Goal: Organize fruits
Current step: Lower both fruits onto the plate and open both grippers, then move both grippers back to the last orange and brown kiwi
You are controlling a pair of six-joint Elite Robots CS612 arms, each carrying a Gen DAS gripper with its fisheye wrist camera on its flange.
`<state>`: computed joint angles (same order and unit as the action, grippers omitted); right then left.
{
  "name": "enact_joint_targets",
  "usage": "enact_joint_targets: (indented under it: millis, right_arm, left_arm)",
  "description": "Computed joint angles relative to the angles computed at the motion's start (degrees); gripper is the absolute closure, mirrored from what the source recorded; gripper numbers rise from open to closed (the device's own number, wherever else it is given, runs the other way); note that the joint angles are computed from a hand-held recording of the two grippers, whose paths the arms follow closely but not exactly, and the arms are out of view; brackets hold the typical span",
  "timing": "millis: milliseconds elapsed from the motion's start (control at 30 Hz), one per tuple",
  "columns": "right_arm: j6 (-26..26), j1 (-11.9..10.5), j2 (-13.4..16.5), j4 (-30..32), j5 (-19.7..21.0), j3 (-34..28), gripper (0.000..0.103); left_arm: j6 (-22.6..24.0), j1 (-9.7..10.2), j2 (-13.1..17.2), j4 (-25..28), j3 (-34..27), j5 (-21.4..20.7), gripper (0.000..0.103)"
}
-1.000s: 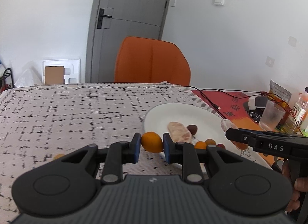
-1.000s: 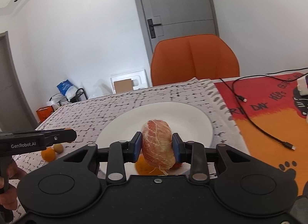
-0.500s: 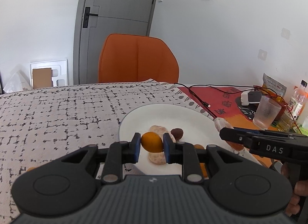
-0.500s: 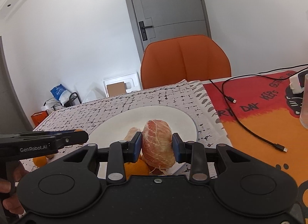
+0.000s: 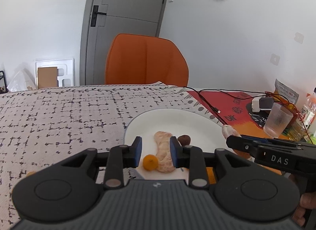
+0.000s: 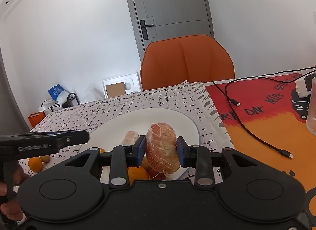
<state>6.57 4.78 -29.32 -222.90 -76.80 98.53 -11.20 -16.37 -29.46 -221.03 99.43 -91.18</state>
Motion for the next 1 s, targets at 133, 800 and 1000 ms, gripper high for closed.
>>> enact_joint_targets:
  millis: [133,800,1000]
  right_arm:
    - [-0.4,0.2,0.0,0.3,-0.9,-0.5,0.070]
    - [-1.0,1.4,0.0,0.5,2.9,-1.3,0.043]
    - [-1.8,2.2,0.0,0.6,5.1,-1.6,0.032]
  left_arm:
    - [-0.4,0.39,-0.3,-1.1,0.8,1.0,0.064]
    - [-3.6,1.84,-1.9,-6.2,5.7,8.7,0.018]
    - [-4.3,2.18,-2.4,-6.8,7.6,10.7,0.017]
